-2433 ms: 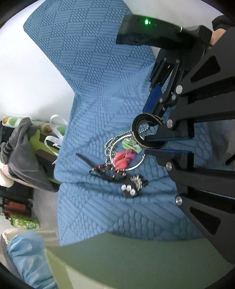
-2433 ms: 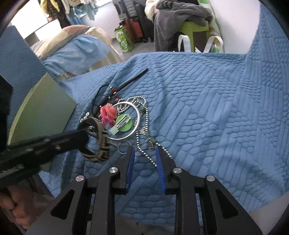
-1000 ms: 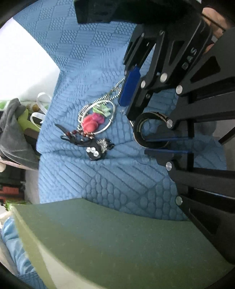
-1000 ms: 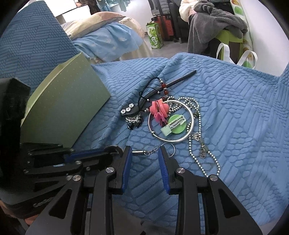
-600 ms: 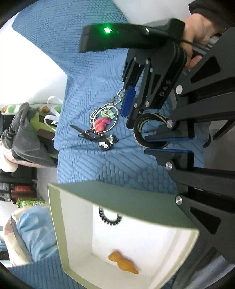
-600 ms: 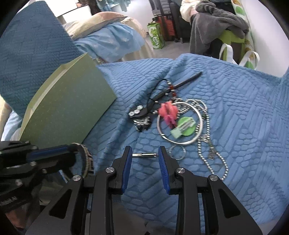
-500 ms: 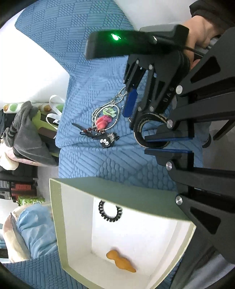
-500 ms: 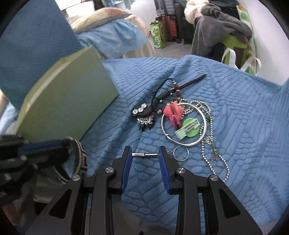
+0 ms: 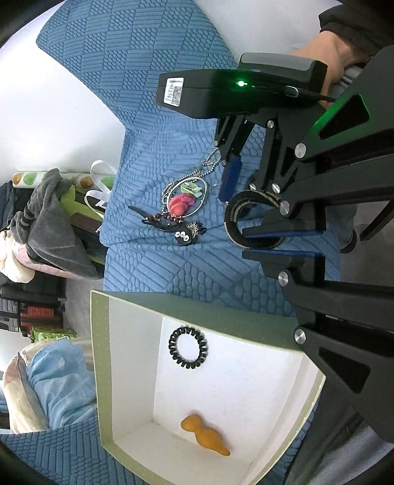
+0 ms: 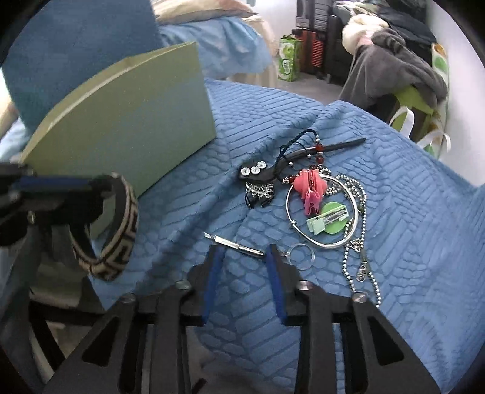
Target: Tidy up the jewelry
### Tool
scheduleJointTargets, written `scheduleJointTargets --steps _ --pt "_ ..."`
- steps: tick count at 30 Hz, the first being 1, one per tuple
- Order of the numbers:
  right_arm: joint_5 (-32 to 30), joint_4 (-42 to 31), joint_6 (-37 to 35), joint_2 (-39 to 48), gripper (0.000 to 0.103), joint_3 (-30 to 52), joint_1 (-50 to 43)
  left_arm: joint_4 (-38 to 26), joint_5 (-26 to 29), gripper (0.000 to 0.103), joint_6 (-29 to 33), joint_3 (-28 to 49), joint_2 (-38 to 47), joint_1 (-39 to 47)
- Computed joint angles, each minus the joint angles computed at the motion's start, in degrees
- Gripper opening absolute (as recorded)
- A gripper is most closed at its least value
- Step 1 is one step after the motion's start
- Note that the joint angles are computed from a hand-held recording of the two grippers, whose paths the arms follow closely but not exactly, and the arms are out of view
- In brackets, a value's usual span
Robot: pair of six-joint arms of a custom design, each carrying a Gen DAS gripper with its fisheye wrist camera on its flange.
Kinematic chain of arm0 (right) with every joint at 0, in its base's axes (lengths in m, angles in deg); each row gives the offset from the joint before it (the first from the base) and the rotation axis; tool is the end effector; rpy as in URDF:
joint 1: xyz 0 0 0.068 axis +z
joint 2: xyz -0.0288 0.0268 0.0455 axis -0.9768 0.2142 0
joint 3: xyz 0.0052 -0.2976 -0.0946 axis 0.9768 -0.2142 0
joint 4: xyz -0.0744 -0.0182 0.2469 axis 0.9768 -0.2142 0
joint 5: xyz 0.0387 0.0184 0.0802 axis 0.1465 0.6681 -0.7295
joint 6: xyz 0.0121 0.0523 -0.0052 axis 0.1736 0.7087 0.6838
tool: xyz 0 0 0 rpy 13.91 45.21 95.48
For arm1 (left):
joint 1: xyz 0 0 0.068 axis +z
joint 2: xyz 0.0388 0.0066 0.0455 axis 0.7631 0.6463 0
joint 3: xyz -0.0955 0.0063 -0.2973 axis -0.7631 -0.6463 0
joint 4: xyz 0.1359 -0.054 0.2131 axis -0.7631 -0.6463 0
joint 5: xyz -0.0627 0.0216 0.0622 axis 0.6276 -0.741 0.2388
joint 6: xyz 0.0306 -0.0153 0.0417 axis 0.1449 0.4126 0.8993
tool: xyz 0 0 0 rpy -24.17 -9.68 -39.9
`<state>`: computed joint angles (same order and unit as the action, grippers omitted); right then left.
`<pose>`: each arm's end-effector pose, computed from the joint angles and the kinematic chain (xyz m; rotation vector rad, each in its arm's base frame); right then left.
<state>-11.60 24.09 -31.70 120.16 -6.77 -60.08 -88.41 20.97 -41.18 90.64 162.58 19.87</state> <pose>0.3378 0.1137 0.1959 -0.8826 2.4478 0.2307 0.2584 -0.1475 0.2690 -0.0270 2.6023 -0.3712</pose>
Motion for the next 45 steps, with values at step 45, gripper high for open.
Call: scheduleJointTargets --steps 45 --pt "-2.9 -8.7 -6.9 2.9 0.004 5.6 2.3 0.5 0.2 0.006 -0.3 0.2 -0.4 1.0"
